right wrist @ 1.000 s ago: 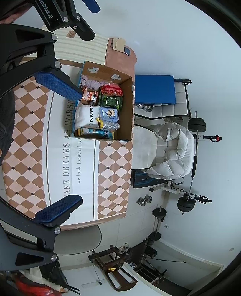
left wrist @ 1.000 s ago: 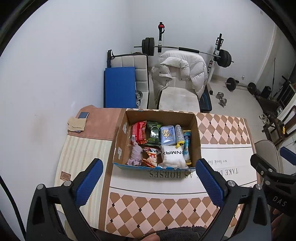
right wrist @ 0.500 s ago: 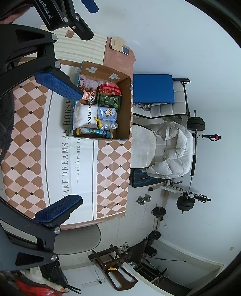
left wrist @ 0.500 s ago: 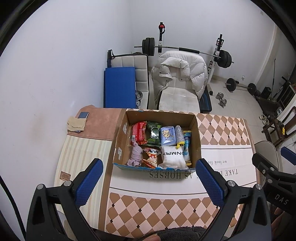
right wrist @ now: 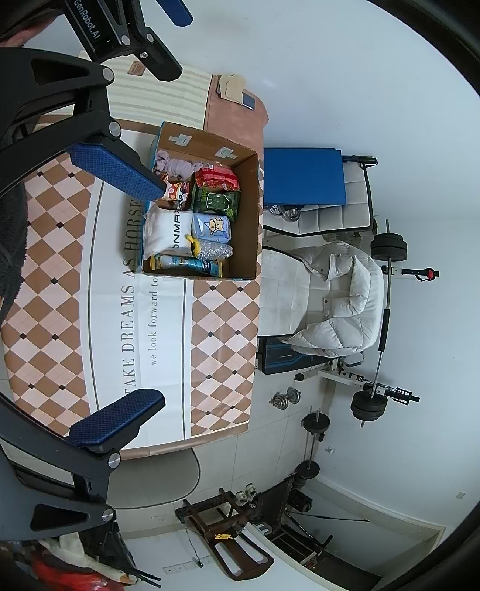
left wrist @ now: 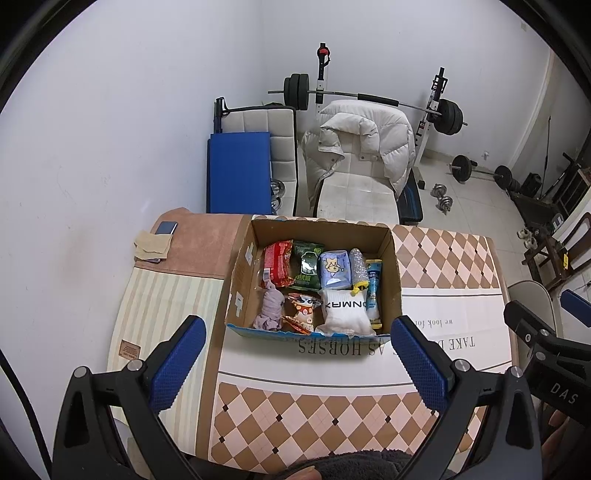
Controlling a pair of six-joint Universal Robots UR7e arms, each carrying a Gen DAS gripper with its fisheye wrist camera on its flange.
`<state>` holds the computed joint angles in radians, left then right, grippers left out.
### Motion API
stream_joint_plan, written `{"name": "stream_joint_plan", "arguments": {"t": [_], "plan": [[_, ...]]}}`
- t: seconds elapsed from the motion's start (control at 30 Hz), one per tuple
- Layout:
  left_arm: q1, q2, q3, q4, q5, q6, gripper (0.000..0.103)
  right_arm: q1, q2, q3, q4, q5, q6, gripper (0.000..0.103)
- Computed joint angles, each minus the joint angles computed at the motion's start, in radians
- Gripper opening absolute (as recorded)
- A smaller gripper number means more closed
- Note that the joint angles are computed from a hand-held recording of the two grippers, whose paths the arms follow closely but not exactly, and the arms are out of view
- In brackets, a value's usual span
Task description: Organize soft objects
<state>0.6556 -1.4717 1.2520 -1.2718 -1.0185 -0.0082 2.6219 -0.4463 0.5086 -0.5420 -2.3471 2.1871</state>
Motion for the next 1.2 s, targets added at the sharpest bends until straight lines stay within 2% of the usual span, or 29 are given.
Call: {"name": "stream_joint_plan", "arguments": {"t": [1.2], "plan": [[-0.002, -0.005, 0.011, -0.014, 0.009, -0.008, 0.103, -0.004, -0.009, 0.011, -0.013, -0.009, -0.012, 0.103]]}}
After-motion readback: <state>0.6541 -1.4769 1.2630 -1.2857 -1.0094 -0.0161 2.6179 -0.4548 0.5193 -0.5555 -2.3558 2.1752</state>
